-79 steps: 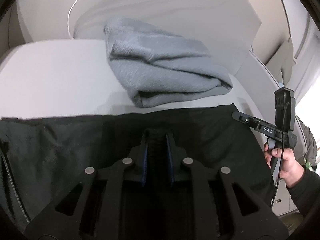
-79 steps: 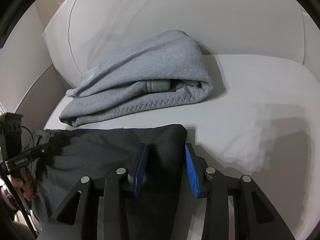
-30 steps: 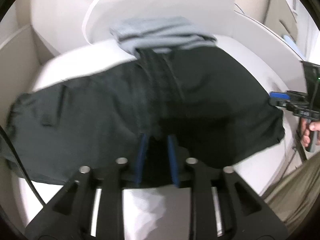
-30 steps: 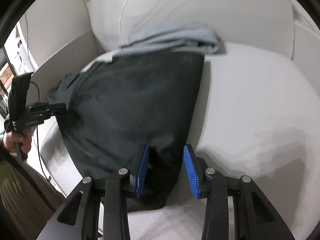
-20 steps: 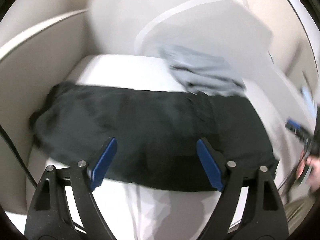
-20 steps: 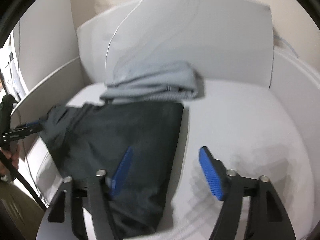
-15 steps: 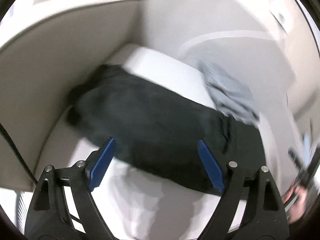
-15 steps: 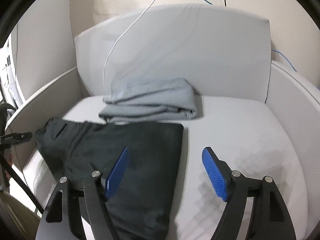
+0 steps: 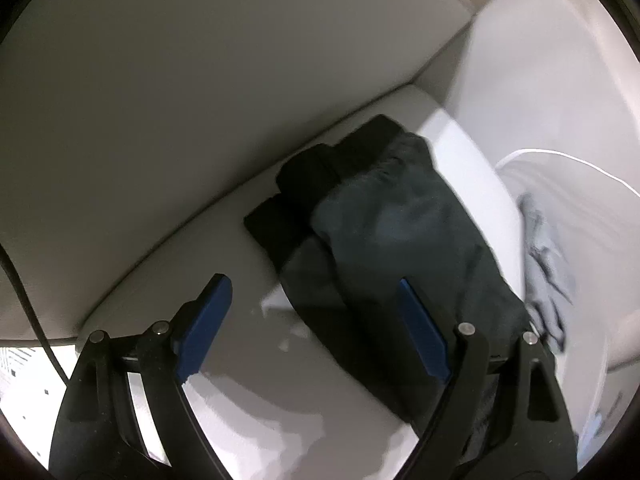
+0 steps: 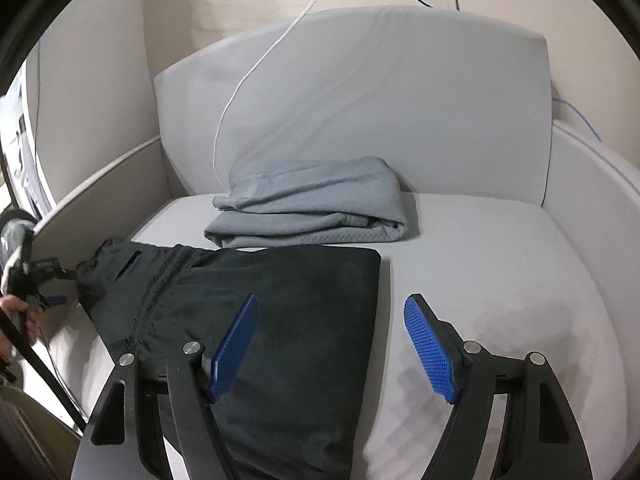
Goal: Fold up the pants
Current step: 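Move the left tool to the pants cuff and close on it, then lift the pants cuff with the left tool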
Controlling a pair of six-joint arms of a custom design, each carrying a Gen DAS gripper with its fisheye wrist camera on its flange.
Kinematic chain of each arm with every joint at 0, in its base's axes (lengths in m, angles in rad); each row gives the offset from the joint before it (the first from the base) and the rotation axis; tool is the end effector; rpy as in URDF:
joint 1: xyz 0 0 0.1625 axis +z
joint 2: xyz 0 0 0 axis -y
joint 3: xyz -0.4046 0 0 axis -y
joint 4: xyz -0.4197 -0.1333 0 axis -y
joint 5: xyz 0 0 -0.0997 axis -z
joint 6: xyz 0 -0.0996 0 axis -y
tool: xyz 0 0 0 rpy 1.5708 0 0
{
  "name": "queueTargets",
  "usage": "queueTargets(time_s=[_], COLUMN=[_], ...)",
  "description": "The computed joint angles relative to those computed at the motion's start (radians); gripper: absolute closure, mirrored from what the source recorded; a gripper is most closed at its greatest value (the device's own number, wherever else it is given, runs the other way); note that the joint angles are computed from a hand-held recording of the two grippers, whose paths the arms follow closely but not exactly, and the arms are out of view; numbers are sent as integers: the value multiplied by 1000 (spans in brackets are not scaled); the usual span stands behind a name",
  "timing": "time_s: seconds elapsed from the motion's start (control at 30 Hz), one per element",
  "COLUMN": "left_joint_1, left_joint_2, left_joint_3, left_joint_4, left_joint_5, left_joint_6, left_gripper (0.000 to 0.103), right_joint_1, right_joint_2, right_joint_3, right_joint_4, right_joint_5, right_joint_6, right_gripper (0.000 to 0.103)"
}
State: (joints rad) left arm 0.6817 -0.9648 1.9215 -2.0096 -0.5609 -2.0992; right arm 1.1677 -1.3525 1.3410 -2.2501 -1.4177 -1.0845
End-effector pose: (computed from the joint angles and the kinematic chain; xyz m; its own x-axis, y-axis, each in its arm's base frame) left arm -0.2765 -0.5047 0.0566 -0.5778 -0.8142 -0.0566 -0.3485 0.3088 -0.8850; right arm -0.1172 -0.6533 0.5500 -0.7100 -0.4874 0.5084 -0.6961 0.5951 -0.4017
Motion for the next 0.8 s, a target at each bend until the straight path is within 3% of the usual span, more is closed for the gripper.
queueTargets(time_s=[0.13,0.2,0.27,0.3,0.37,0.57,0.8], left_joint_1=[20,29,32,29,19,-37,-108], left_joint_2=[16,19,21,21,17,50,141], left_joint_3=[-30,-22,-30,-27,-24,-115,-312], left_joint_4=[100,41,71,72,103,372,758], left_joint_5=[28,41,39,43,54,150,303], left_joint_6=[-95,-25,-38,-39,-65,-173,-252], left_gripper=[22,58,65,76,82,91,92], right_joint_1=[-10,-12,-14,-15,-14,-12,-10], right_joint_2=[9,9,7,7,8,2,-3], right_joint_3=[-23,-27,-26,-27,-26,-9,3], right_joint_4=[30,40,45,51,57,51,42], right_joint_5=[21,29,37,39,39,24,17], right_joint_6=[25,24,21,21,20,7,1], right_gripper=[26,26,26,26,26,26,26])
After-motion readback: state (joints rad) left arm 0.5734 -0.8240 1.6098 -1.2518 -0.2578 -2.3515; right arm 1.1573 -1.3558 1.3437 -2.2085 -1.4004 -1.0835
